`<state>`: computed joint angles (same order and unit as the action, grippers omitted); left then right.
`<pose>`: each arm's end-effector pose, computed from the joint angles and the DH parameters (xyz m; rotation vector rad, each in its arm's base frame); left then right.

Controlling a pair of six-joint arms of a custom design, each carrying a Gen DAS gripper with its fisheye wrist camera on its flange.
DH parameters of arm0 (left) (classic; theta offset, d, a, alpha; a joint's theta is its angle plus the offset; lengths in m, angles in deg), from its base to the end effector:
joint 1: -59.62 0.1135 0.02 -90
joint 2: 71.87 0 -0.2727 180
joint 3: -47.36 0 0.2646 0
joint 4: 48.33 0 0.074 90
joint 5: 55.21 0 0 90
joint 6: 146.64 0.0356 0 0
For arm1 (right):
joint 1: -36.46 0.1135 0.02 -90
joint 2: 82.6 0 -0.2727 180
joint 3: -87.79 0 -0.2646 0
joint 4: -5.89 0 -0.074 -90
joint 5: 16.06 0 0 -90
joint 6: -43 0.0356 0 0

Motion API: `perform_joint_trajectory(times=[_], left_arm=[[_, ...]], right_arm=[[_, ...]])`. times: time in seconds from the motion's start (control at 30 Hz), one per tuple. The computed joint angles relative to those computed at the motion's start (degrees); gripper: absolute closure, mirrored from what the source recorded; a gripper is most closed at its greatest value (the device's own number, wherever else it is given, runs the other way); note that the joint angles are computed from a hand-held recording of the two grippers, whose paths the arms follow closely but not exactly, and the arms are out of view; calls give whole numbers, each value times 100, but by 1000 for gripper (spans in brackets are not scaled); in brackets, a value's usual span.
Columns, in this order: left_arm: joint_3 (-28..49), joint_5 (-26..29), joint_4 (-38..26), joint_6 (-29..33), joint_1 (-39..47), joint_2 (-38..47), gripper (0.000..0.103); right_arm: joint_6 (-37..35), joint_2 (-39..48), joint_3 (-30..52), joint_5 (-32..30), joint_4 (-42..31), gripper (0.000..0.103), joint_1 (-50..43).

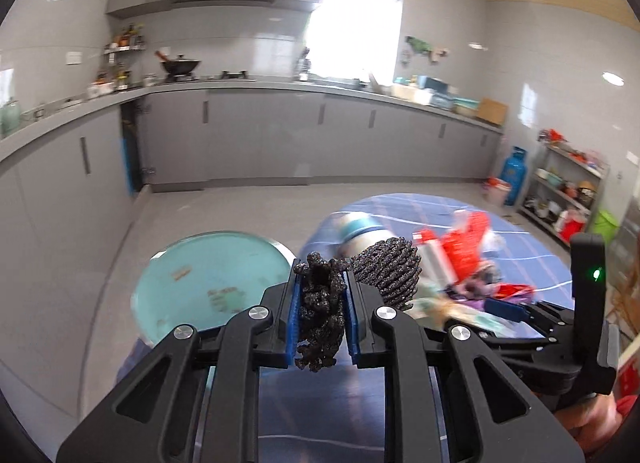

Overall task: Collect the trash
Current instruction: 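Carry the scrubber over the teal bin with the left gripper while the right gripper grasps the plastic bag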

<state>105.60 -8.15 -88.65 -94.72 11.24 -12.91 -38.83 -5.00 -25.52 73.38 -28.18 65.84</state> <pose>0.1639 -0.1479 0.2781 -0.1807 2.0647 -0.0516 0.2602 0.1469 0.2523 -0.4428 2.3388 0.3285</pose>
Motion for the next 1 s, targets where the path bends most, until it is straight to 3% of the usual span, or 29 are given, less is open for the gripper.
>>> perform_joint_trajectory(times=[0.03, 0.07, 0.1, 0.27, 0.33, 0.43, 0.57, 0.77, 1.0], left_arm=[[-54, 19, -53, 6, 85, -101, 84], [-124, 29, -126, -35, 200, -215, 84], [-207, 63, -188, -69, 335, -346, 84], [-591, 270, -302, -120, 957, -837, 83], [-719, 212, -326, -119, 1086, -957, 83], [-844, 164, -375, -202, 1237, -1095, 83], [-863, 193, -343, -189, 1585, -1054, 82], [-860, 149, -128, -81, 1935, -860, 82], [-1080, 177, 140, 49, 2099, -844, 82]], right_arm=[[-34, 64, 12, 136, -26, 32, 85], [-83, 82, -21, 284, -25, 43, 172], [-93, 71, -47, 391, -41, 46, 222], [-181, -226, -250, 306, -33, 69, 186], [-169, -500, -354, 232, -118, 72, 207], [-54, -970, -470, 148, -112, 74, 395], [210, -958, -214, 211, 89, 74, 699], [435, 159, 678, 239, 419, 74, 1125], [905, 869, 1116, 229, 647, 74, 1395]])
